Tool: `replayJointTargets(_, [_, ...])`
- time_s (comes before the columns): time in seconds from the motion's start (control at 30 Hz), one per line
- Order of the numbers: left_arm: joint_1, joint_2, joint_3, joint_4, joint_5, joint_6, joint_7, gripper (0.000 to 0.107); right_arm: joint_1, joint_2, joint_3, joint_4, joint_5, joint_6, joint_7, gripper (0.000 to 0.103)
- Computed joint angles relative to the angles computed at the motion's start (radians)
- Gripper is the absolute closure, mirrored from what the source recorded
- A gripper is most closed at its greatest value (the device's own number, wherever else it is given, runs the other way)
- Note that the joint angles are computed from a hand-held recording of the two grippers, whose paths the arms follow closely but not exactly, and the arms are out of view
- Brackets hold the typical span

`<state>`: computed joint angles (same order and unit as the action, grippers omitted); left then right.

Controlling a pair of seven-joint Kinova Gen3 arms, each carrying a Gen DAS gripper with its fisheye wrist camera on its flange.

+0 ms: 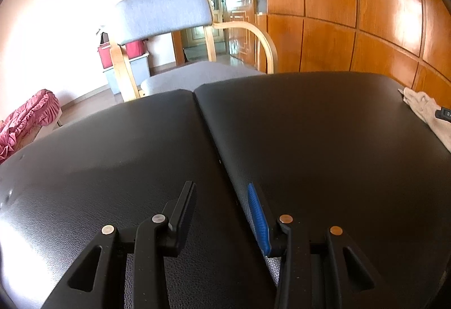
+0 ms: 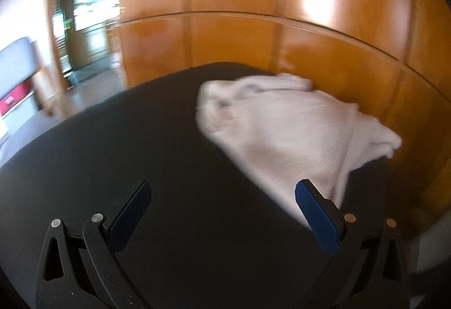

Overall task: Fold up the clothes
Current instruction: 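Move the right tool to the beige sweater and grasp it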

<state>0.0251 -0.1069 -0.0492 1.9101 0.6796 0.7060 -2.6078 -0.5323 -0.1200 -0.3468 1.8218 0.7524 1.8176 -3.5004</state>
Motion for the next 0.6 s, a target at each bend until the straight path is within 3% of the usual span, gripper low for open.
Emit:
replayJointTargets(0.13, [-0.002, 0.009, 0.005, -0.005, -0.010, 0.000, 0.011, 0.070, 0.051, -0.067, 0.039, 0.056, -0.025, 0.026, -0.062, 0.000])
replayJointTargets(0.2, [-0.002, 0.015, 0.013, -0.009, -0.030, -0.001, 0.030, 0.070, 0.096, -0.129, 0.059, 0.093, -0.042, -0.025, -0.060, 0.002])
replayJointTargets(0.33, [-0.002, 0.027, 0.031, -0.022, -0.090, 0.006, 0.093, 0.070, 0.156, -0.196, 0.103, 0.142, -0.084, -0.142, -0.030, 0.018])
replayJointTargets(0.6, [-0.005, 0.052, 0.040, -0.040, -0.126, 0.028, 0.136, 0.070, 0.244, -0.217, 0.109, 0.179, -0.131, -0.258, 0.053, 0.018])
